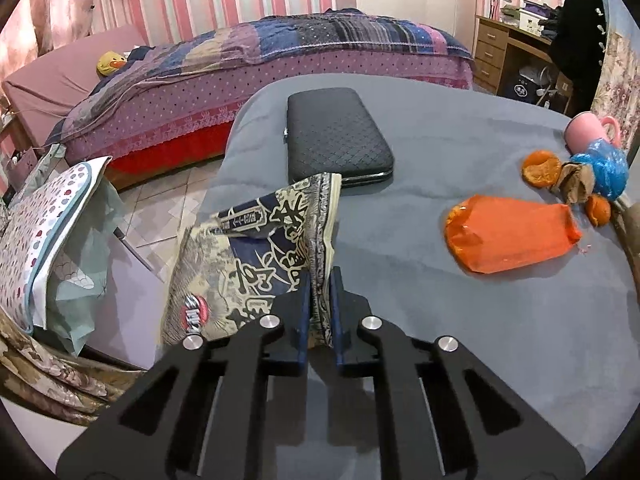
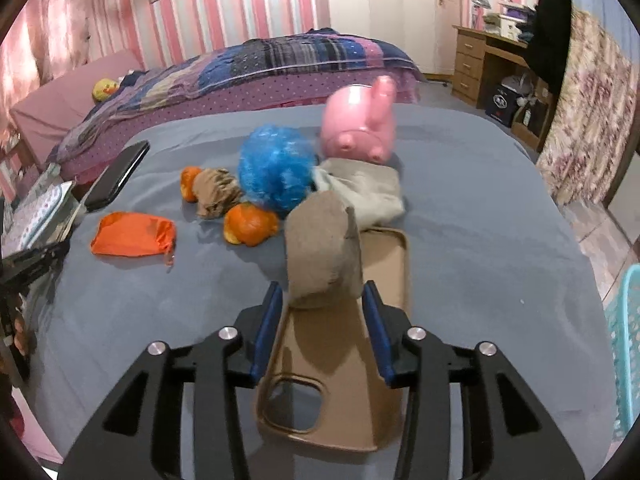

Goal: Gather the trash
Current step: 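Carry the wrapper and brown paper over the blue basket with both tools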

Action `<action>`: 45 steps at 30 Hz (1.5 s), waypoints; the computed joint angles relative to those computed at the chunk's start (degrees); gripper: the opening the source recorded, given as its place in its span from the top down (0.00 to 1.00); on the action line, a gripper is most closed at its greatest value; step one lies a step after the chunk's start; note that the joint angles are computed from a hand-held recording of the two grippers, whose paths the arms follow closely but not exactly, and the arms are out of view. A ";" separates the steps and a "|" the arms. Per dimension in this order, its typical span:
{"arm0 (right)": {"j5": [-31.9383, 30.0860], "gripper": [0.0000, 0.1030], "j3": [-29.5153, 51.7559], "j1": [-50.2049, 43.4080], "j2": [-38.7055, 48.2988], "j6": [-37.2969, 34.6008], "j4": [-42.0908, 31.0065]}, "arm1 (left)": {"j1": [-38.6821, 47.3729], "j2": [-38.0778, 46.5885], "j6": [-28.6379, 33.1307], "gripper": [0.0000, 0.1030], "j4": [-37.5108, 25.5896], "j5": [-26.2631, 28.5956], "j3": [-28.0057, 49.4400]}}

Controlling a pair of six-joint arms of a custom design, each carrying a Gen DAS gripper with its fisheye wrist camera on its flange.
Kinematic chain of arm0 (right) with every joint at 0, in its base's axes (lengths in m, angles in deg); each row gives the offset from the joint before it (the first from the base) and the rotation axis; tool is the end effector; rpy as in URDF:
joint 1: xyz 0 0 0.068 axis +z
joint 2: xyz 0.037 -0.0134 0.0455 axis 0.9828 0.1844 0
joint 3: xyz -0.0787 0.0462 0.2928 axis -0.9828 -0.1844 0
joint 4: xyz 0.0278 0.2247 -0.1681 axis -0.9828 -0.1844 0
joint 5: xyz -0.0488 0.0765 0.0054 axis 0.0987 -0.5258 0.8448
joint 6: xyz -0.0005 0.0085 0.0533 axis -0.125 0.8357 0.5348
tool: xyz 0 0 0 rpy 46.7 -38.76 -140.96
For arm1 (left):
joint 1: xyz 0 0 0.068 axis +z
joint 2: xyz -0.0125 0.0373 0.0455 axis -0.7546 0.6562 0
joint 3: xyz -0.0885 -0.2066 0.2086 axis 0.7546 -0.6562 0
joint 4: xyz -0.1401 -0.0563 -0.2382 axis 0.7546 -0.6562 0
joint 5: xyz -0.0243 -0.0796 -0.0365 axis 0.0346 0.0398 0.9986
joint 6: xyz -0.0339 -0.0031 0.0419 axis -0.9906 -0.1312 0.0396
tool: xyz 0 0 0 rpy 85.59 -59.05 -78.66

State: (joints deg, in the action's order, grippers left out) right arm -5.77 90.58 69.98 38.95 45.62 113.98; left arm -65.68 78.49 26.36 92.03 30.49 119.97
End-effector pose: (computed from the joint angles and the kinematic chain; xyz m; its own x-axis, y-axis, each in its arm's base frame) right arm 0.2280 -0.0330 0.0257 -0.7149 0.1584 -0.6810 0.1014 0.9872 0.1232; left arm 0.2983 -0.0824 0.0144 -0.7425 0.1063 -0.6613 0.0806 0.9943 0.0693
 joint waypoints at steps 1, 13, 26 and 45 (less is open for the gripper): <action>-1.16 0.60 0.06 -1.12 0.17 0.02 0.04 | -0.45 -0.63 -0.10 0.94 0.08 0.15 -0.53; -7.31 0.54 3.93 -3.08 5.12 4.47 1.82 | -9.70 -8.62 -2.30 0.94 -1.12 -3.62 -4.28; -9.36 0.93 1.38 -7.12 3.01 -0.34 5.34 | -21.33 -13.18 -4.94 0.94 -8.35 -12.67 -0.85; -24.52 0.96 -1.45 -39.76 -11.98 -21.90 -13.24 | -43.09 -13.76 -10.57 0.94 -20.18 -21.51 11.21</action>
State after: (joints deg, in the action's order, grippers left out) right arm -30.29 89.13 30.22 26.97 23.72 100.73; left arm -108.77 64.73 15.79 71.85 8.98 131.18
